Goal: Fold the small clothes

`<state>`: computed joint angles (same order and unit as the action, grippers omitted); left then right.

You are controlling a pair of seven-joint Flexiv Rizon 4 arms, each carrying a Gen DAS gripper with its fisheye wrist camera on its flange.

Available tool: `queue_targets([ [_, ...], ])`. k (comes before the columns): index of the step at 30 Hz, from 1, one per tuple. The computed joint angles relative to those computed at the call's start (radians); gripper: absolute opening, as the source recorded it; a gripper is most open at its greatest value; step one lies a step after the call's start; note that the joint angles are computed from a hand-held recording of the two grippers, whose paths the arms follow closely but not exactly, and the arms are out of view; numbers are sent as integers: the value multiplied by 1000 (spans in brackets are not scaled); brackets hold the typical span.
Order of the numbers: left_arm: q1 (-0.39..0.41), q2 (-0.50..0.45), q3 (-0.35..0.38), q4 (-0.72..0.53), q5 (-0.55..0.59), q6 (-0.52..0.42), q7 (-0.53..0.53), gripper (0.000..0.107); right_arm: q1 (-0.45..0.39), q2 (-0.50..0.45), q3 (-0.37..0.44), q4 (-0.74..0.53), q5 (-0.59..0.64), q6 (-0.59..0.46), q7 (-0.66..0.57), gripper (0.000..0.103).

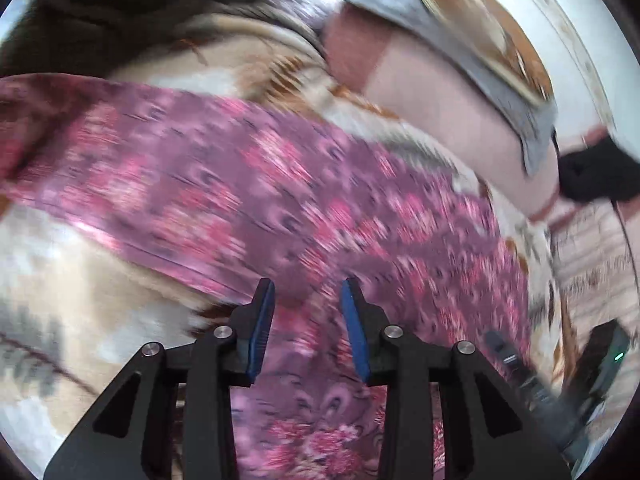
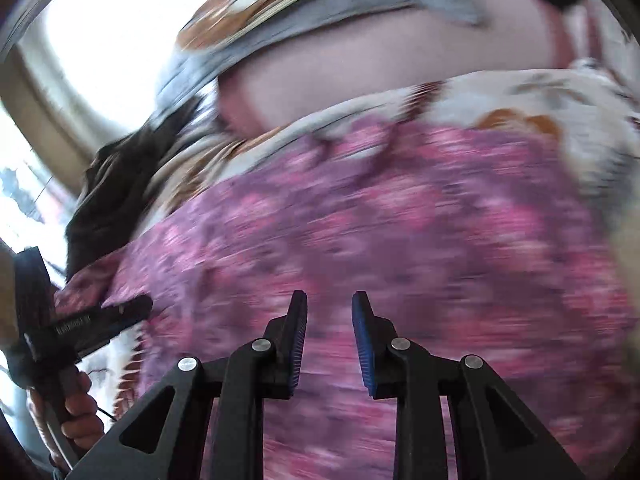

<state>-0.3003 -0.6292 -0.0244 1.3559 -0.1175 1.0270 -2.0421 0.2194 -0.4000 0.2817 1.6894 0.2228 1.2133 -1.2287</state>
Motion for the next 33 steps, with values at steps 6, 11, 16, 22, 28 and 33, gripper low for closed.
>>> queue_targets([
  [6,-21,147,159,127,174,21,-222,53,104,-96,11,-95,-32,-29,-6,27],
  [11,51,235,188,240,243,-7,-313,54,125,-109,0,-32,-110,113,30,33],
  [16,125,243,187,293,260,4,-457,54,80,-120,52,-34,-91,132,13,33],
  [22,205,177,126,309,130,151,-439,54,71,-126,65,-34,-100,143,19,33],
  [28,236,146,91,314,17,202,-373,9,33,-135,111,-39,-61,157,-11,33],
  [33,168,171,146,292,82,201,-384,7,9,-143,141,-51,-26,159,-37,33],
])
